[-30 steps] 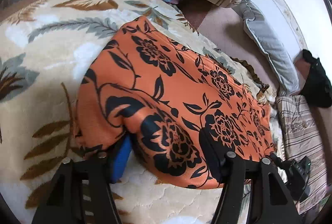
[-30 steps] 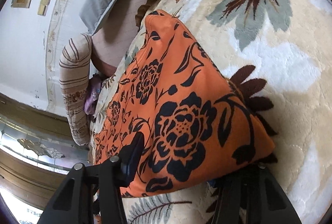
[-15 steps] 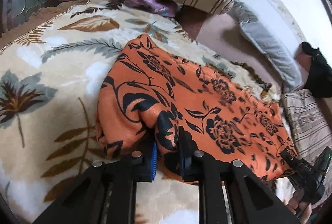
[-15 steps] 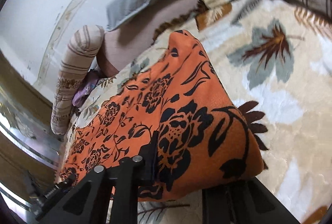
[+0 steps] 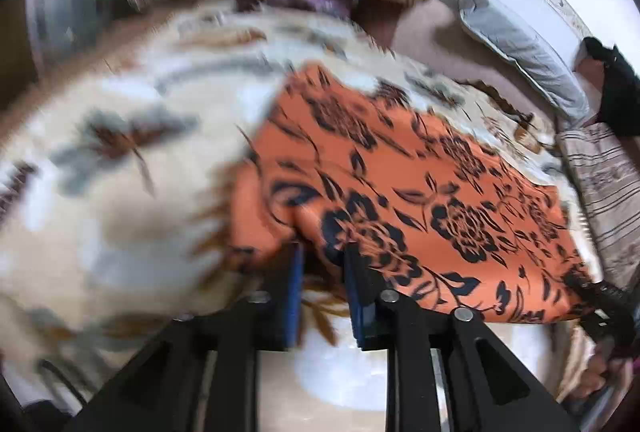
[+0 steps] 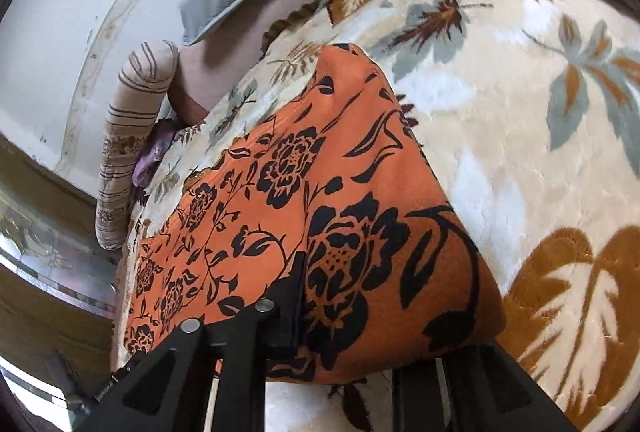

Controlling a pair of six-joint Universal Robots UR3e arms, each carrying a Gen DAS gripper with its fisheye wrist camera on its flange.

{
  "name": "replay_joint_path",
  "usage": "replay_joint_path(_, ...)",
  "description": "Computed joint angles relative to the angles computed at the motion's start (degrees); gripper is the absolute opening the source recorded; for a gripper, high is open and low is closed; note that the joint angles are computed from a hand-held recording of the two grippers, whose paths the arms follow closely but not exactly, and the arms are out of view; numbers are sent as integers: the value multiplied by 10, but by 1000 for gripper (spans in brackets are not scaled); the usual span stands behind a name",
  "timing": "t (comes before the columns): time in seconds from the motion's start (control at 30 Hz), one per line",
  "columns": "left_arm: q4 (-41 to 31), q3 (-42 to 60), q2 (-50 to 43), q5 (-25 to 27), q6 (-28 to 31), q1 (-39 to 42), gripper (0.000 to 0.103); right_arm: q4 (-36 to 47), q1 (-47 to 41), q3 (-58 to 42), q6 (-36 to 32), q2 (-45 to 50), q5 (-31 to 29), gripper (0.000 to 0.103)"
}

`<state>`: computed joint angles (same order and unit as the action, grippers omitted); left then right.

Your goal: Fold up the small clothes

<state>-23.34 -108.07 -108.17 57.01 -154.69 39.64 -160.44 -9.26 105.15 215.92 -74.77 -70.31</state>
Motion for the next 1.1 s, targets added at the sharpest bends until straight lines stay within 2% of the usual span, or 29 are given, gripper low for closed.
replay_joint_path(0.03, 68, -35, 18, 8, -7, 7, 43, 3, -5, 7, 3, -5, 6, 28)
replay_joint_path(0.07, 104, -52, 28, 12, -11, 12, 52, 9, -10, 10, 9, -9, 14, 30)
replay_joint_path(0.1, 153, -74, 39, 14, -18, 19, 66, 12, -16, 21, 11, -18, 24, 37)
replay_joint_path(0.13, 187, -86, 44, 11, -25, 24, 71, 7, -22, 33, 17, -25, 32, 44)
replay_joint_path(0.17, 201, -88, 45, 11, -28, 25, 71, -6, -23, 48, 27, -33, 32, 65)
replay_joint_path(0.2, 214, -81, 39, 17, -30, 21, 71, -28, -23, 65, 41, -41, 27, 71)
replay_joint_path(0.4, 226, -18, -39, 92, -14, -36, 71, -64, -14, 96, 52, -55, 1, 71)
replay_joint_path(0.47, 208, 18, -76, 132, -6, -65, 71, -62, -4, 85, 51, -49, -22, 71)
replay_joint_path(0.57, 192, 41, -108, 159, 0, -81, 72, -63, -5, 83, 52, -41, -31, 70)
replay_joint_path(0.7, 227, 33, -127, 190, 18, -99, 73, -52, 8, 62, 43, -26, -54, 69)
replay_joint_path(1.0, 213, 17, -86, 146, -3, -76, 73, -92, -12, 76, 69, -19, -13, 70)
replay_joint_path(1.1, 221, 13, -77, 139, -8, -73, 73, -86, -2, 63, 65, -11, -25, 70)
